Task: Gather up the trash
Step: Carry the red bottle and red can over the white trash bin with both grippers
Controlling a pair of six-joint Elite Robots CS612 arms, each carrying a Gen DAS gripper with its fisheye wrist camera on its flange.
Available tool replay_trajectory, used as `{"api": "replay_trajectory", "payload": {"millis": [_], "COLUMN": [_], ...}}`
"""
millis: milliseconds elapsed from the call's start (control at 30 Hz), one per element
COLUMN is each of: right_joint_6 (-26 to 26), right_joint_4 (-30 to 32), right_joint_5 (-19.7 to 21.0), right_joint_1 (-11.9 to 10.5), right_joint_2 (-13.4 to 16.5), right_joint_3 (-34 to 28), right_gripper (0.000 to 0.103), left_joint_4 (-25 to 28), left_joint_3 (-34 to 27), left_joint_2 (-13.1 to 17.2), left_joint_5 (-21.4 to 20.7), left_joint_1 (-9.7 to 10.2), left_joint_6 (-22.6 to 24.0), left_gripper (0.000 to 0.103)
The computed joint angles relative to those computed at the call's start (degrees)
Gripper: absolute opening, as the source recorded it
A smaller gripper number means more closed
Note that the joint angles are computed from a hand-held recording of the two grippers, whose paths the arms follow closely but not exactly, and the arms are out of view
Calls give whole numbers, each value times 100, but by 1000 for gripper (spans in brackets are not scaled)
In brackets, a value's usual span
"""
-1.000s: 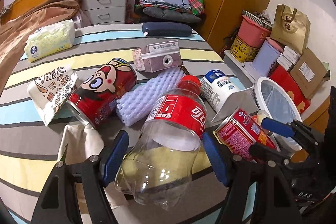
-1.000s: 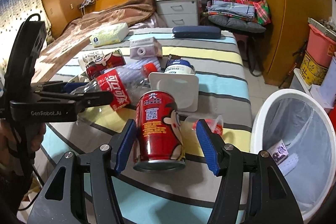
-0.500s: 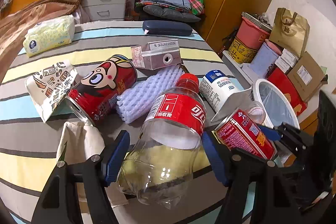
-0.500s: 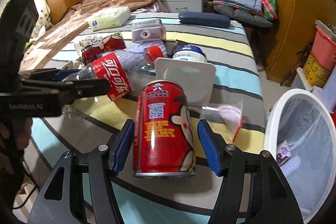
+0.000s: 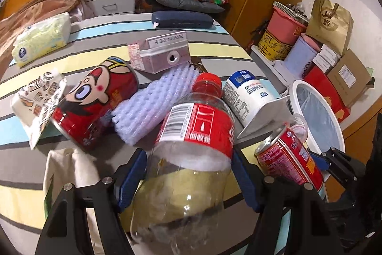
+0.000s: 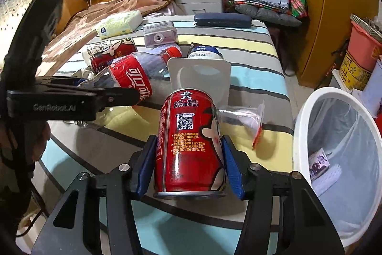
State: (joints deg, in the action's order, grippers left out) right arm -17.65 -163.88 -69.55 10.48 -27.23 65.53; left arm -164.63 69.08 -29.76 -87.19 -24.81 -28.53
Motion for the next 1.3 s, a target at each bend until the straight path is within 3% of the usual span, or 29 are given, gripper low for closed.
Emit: {"api": "replay_trajectory", "payload": {"millis": [133,233,567,967,1100,1300], "right_joint_6": [56,65,270,378,446,577], "right_joint_4": [11,-13,-223,-562,-709,-989], "right_joint_5": [28,38,120,248,294,312], "right_joint_1": [-11,-13,-34,-65,-92,-120], "right_joint_2": [10,13,-5,-96,-131,-200], "right_joint_3": [-14,-7,108,322,396,538], "right_gripper": [55,55,54,54,54,54], "left_joint_4": [0,-60,-428,-906,-914,-1121], "left_joint_3": [-32,13,532,1086,1219,1372], "left_joint_2": [19,-1,-256,-550,-659,-771], "left_joint_5": [44,158,858,1158,1542,1780], "left_joint_1": [-3,-38,-195,-349,-448,-552], "left_joint_6": [-84,-25,-292,-553,-463,-349], "left_gripper": [71,64,64,64,64,64]}}
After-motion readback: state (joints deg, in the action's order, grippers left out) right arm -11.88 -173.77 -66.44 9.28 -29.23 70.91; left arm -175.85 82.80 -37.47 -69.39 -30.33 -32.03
